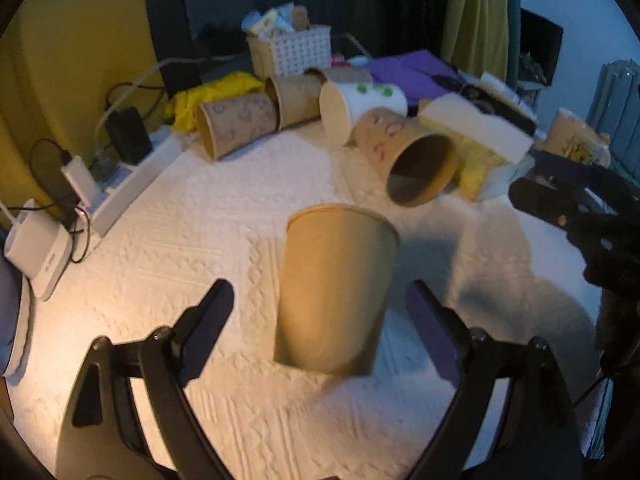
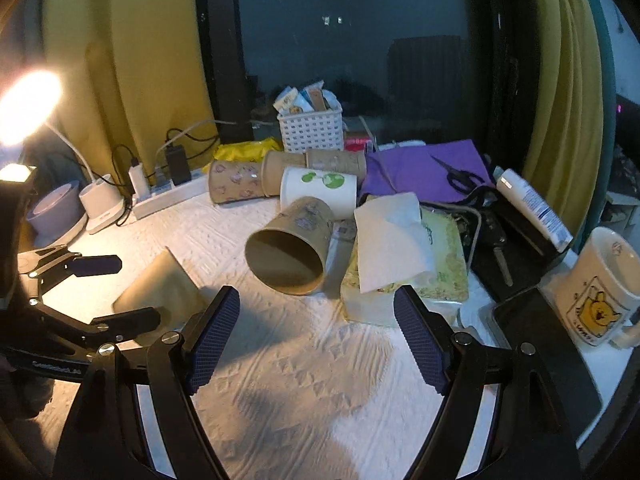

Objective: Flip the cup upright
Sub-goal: 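Reach the left gripper to the tan paper cup lying on its side and grasp it, then lift the tan cup with the left gripper and rotate it upright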

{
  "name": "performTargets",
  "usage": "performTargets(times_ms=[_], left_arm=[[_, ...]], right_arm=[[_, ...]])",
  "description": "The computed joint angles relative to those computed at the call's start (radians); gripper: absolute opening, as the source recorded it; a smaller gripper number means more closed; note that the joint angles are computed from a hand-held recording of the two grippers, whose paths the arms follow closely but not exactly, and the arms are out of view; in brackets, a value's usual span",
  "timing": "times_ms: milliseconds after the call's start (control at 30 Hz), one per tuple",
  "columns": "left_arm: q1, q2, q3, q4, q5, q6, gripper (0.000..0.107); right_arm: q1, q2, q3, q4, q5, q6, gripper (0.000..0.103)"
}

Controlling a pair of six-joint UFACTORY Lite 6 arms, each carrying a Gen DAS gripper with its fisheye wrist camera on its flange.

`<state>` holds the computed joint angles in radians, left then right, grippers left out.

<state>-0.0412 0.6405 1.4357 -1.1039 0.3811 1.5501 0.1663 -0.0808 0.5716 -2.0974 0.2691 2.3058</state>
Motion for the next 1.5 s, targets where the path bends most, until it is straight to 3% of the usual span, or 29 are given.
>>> performTargets(times_ms=[67,133,233,367,567,800,900,1067,1267,1500], left_arm=[[-0.014,0.050,0.056,0.110,-0.002,-0.099,0.088],[-0.029,0.088,0.101,0.239,-0.005,-0.211,0.079],[-0.035,0.111,0.127,0.323,-0.002,-0.285,0.077],[-0.036,0.129,0.146,0.423,0.005,-0.369,0.058],[-0.018,0.088,0.091,0.280,-0.006,-0.224,0.058],[0.037,-0.113,-0.161,-0.257,0.030,0.340,0.058],[0.066,-0.195,-0.258,-0.375,0.067,0.464,0.058],[0.142,-0.378,-0.489,-0.624,0.123,0.754,0.058],[0.303,-0.520,-0.653,-0.633,0.280,0.784,0.058],[0.502,-0.603,-0.807,-0.580,0.492,0.842,0.058]], right_arm=[[-0.023,0.046,0.018,-0.098,-0.009,0.093,0.082],[-0.044,0.087,0.032,-0.202,-0.015,0.192,0.082],[-0.056,0.127,0.044,-0.300,-0.013,0.289,0.082],[-0.061,0.150,0.048,-0.355,-0.009,0.349,0.082],[-0.046,0.126,0.033,-0.309,-0.015,0.322,0.082],[-0.008,0.013,-0.015,-0.171,-0.043,0.215,0.082],[0.028,-0.050,-0.038,-0.036,-0.051,0.103,0.082],[0.141,-0.179,-0.076,0.367,-0.031,-0.242,0.082],[0.358,-0.310,-0.076,0.817,0.066,-0.578,0.082],[0.574,-0.397,-0.038,1.042,0.180,-0.682,0.082]])
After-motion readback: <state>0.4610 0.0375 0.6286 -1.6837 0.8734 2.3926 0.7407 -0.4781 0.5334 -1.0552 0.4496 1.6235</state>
